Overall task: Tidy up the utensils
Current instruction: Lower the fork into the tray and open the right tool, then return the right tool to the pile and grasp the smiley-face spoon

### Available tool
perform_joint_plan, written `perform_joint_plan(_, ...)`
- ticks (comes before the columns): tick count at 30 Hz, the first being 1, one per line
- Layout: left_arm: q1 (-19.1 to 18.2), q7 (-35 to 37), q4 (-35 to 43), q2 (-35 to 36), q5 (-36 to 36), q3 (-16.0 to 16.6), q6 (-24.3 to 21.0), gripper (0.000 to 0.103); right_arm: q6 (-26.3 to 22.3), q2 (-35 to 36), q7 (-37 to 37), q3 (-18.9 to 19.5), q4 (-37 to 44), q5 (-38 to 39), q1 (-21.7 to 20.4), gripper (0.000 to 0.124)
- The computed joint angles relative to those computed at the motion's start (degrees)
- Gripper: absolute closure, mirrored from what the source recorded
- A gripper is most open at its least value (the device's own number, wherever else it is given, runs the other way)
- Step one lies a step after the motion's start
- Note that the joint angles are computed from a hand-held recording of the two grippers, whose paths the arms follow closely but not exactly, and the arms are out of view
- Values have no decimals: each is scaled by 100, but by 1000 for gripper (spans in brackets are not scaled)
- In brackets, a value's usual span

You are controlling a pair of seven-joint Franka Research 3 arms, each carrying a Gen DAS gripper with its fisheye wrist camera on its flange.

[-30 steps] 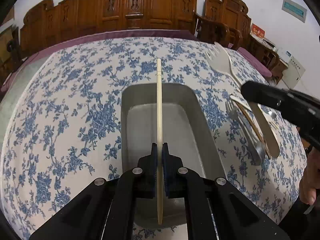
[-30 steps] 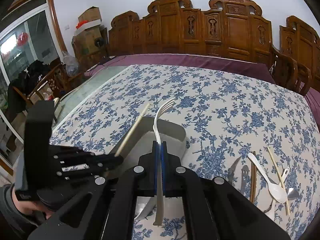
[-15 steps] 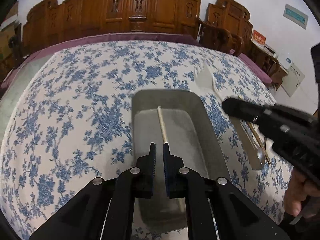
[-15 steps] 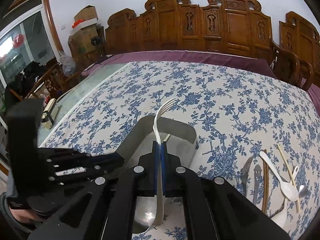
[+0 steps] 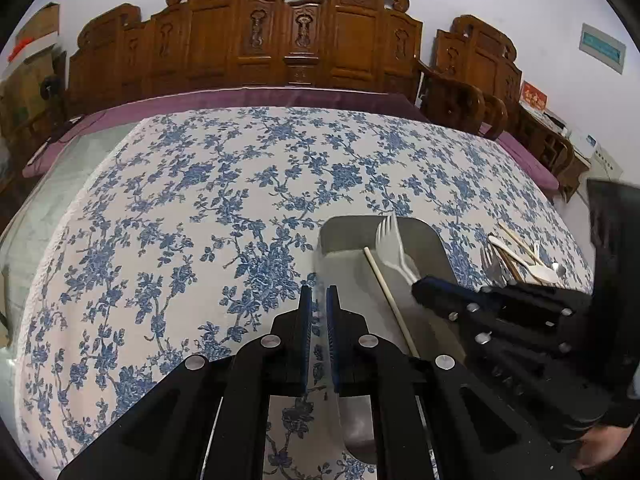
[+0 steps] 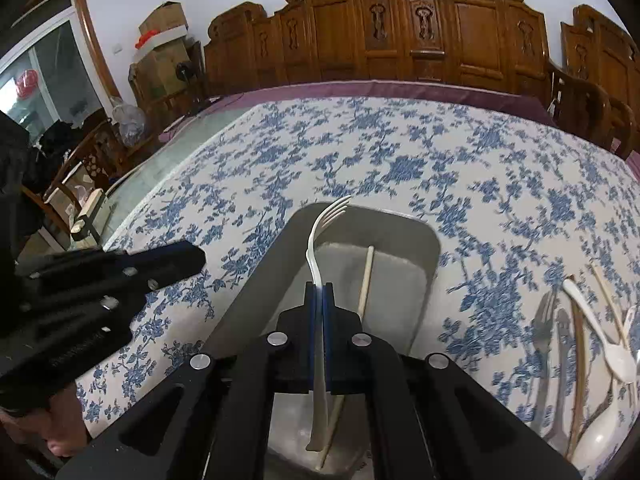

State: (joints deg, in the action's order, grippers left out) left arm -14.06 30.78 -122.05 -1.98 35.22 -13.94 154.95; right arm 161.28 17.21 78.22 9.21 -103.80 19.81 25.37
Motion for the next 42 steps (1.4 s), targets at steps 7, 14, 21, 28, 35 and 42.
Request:
perform_joint_plan(7, 20, -47, -31, -42, 55, 3, 14, 97, -4, 86, -212, 123, 27, 213, -89, 119)
perform_joint_plan(14, -22, -71, 4, -24, 130, -39, 2, 97, 89, -234, -906, 275, -245, 792, -296, 119)
perform_joint_plan(21, -122, -150, 93, 9, 276, -94, -8, 97, 220, -911, -1730, 209, -826, 1335, -434, 119)
perform_joint_plan(28, -254, -336, 202, 36, 487, -173, 38, 88, 350, -1620, -2309, -83, -1578, 1701, -455, 119)
perform_joint_plan(35, -453, -475, 383, 158, 731, -247, -47, 78, 421, -1958, -2536, -395, -2006, 1561, -558, 117)
perform_joint_plan(42, -646, -688, 619, 358, 847, -257, -330, 78, 190, -1764, -2959, -553, -1888, 1533, -763, 106)
